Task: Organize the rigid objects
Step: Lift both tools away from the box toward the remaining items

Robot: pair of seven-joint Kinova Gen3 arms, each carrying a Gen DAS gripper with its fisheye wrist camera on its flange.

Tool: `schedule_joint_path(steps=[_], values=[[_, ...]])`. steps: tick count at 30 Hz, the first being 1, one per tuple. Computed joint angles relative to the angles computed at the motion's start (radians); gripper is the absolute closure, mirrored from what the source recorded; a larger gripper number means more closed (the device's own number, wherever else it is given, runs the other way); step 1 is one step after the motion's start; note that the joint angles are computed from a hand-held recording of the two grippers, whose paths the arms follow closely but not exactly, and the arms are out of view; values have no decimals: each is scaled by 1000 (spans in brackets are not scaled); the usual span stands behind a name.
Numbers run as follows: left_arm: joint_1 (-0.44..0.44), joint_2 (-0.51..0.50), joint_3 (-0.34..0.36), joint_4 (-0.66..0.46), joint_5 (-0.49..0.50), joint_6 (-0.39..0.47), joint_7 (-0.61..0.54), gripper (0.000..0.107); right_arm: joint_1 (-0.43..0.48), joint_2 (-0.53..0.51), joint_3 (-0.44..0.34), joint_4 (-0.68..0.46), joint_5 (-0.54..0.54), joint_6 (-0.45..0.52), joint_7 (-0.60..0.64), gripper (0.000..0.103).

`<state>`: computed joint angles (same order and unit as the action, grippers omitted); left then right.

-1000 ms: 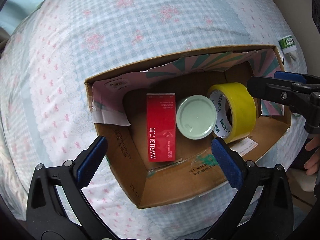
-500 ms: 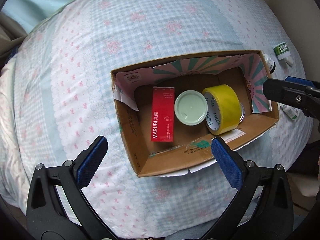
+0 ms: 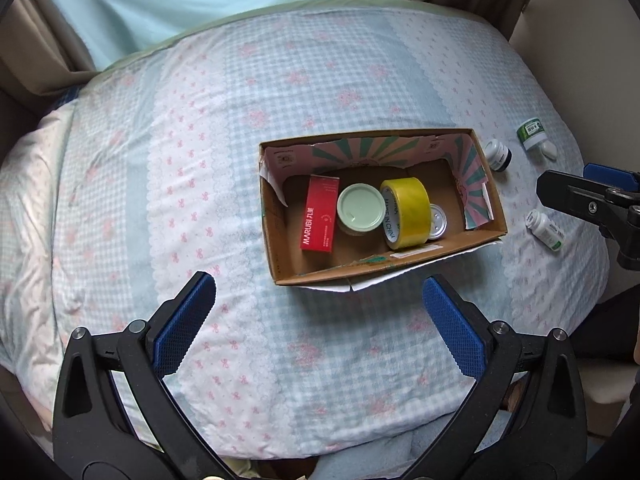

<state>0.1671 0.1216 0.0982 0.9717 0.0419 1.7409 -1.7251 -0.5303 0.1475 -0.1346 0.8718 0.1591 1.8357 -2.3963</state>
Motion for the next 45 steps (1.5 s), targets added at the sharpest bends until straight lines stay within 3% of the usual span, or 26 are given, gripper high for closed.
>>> schedule_joint_path(steps=[4,9,15,17,23,26,29,33,37,40,42,45], values=[[3,-55,8,11,23,-6,-8,5,-63,-39,-16,-32,125,89,-55,0],[40,-115,39,29,43,-37,2,5,-76,-119,-56,-23,211,163,-130,0],[121,-122,102,-20,38,-38,108,5,-13,-210,-108,4,280,246,-137,0],[183,-106,111,-48,8,-36,153,5,3,-242,-89,17,280,260,-116,0],[461,-24,124,-151,-195,-30,343,5,-219,-354,172,82,343,258,-9,0],[600,33,108,-206,-299,-30,465,5,-273,-417,311,125,332,208,104,0],[739,132,87,-312,-414,28,587,5,-335,-472,450,175,330,155,226,0],[819,268,130,-476,-521,114,687,5,-485,-535,624,208,388,137,389,0],[883,392,69,-661,-523,207,705,5,-462,-541,797,211,298,83,543,0],[901,439,26,-719,-501,222,714,5,-416,-509,931,218,201,42,665,0],[906,445,2,-699,-479,201,728,5,-370,-477,1005,229,135,11,746,0],[895,409,-18,-569,-415,97,777,5,-270,-422,1087,263,14,-49,864,0]])
